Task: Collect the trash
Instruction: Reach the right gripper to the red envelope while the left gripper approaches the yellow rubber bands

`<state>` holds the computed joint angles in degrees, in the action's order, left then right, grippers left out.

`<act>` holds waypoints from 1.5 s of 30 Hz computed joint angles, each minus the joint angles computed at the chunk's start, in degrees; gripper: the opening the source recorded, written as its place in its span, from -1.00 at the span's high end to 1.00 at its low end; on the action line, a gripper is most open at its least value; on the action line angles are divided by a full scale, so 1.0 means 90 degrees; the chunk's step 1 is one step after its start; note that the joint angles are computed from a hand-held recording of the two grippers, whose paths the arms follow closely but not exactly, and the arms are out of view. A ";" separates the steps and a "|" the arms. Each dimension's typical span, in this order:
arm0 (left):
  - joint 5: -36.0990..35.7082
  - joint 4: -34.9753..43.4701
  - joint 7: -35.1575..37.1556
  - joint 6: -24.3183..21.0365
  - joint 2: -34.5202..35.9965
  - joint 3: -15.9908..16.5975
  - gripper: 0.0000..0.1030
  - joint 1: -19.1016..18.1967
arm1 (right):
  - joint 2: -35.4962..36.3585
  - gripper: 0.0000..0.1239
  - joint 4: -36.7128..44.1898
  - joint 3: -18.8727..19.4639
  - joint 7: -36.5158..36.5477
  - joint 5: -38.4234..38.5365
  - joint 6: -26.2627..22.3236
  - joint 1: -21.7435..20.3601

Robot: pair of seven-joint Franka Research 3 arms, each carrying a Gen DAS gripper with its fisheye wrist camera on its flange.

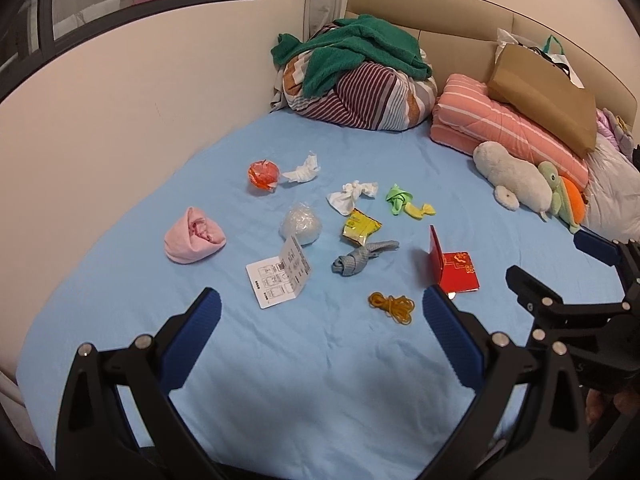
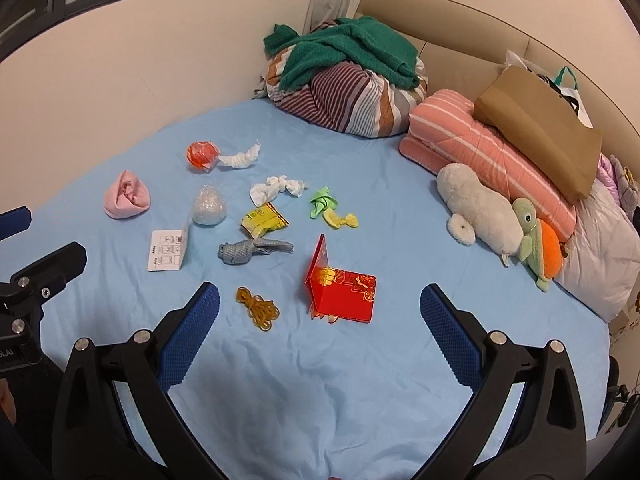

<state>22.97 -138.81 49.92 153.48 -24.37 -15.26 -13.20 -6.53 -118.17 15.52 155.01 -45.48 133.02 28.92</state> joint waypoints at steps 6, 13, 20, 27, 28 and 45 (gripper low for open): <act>0.0640 0.0408 0.0154 0.0396 0.1216 -0.0147 -0.94 0.0142 | 0.0611 -0.56 -0.0006 -0.0306 0.0218 -0.0351 0.0539 -0.0112; 0.1154 0.0992 0.0068 0.0782 0.2595 0.0019 -0.94 0.0062 | 0.1445 -0.44 0.0290 -0.0773 -0.0112 -0.0406 0.0785 0.0022; 0.1067 0.1445 0.0292 0.0828 0.3467 0.0257 -0.94 -0.0144 | 0.1967 -0.23 0.0419 -0.1187 -0.0213 -0.0052 0.1098 0.0056; 0.0819 0.1724 0.0776 0.0965 0.4004 0.0343 -0.94 -0.0239 | 0.2387 -0.04 0.0533 -0.1461 -0.0618 0.0604 0.1412 0.0145; 0.0692 0.1768 0.0913 0.0950 0.4089 0.0313 -0.94 -0.0224 | 0.2410 0.00 0.0540 -0.1508 -0.0611 0.0590 0.1427 0.0185; 0.0702 0.1914 0.1320 0.1147 0.4476 0.0468 -0.90 -0.0499 | 0.2402 0.13 0.0606 -0.1604 -0.0850 0.0108 0.1391 0.0428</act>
<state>29.28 -121.59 61.81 163.80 15.92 -11.05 -17.69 15.09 -112.71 1.09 147.36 -44.51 145.54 32.78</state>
